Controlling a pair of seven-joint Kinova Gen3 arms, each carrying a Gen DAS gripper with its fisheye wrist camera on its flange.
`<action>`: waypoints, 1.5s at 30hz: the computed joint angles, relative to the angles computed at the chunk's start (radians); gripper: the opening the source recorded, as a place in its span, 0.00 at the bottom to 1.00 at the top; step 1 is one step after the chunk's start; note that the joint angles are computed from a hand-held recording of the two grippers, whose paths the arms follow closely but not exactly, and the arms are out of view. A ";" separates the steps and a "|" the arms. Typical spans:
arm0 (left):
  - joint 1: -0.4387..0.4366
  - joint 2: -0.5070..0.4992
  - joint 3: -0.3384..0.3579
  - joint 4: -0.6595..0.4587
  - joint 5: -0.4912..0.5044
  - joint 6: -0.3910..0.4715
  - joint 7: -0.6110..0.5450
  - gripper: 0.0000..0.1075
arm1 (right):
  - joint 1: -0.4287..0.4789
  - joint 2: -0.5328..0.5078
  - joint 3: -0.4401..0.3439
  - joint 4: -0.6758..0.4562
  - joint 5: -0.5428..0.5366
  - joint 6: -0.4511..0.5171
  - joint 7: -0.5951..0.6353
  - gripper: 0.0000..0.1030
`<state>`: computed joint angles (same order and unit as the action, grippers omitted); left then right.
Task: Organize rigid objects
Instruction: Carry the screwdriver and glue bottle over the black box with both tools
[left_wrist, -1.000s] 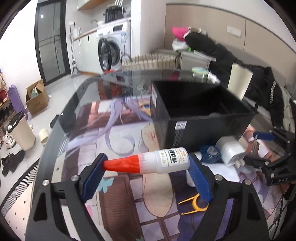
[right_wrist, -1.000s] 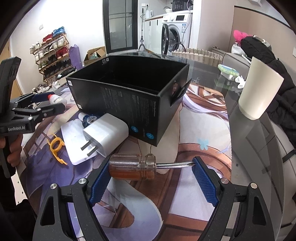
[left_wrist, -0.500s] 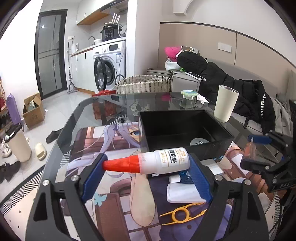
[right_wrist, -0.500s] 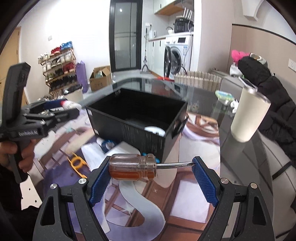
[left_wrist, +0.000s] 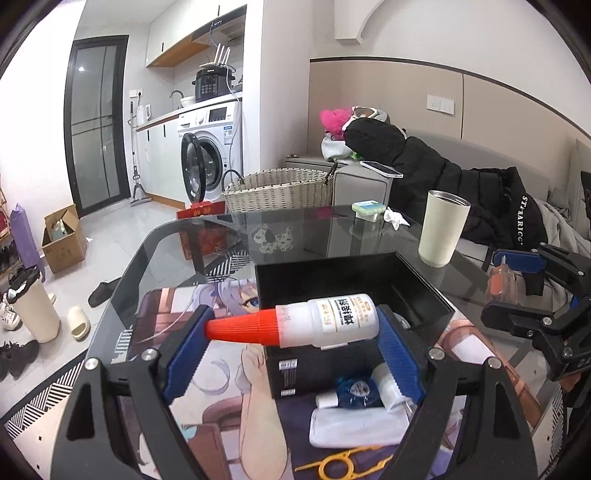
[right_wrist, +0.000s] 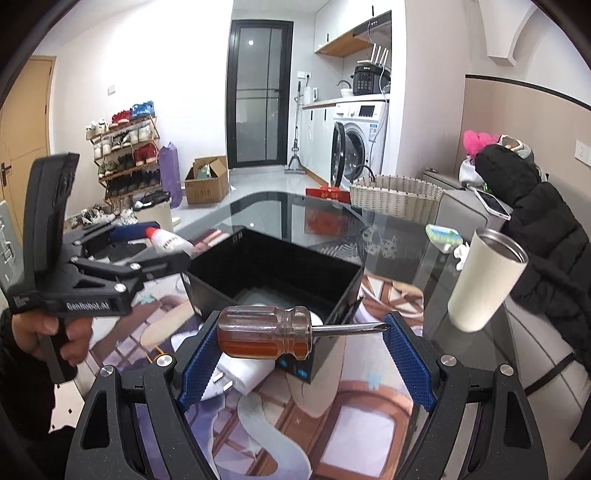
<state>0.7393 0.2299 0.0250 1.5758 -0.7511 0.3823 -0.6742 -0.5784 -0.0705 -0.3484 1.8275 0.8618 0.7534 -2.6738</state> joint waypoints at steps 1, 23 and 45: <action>-0.002 0.004 0.001 -0.003 0.001 -0.005 -0.001 0.80 | 0.000 0.004 0.000 -0.004 0.008 -0.001 0.000 0.84; 0.025 0.116 -0.063 -0.111 0.122 -0.010 -0.114 0.80 | -0.019 0.141 0.131 -0.074 -0.032 -0.123 0.159 0.84; 0.041 0.181 -0.107 -0.172 0.203 -0.005 -0.196 0.80 | -0.042 0.227 0.202 -0.155 -0.128 -0.114 0.337 0.84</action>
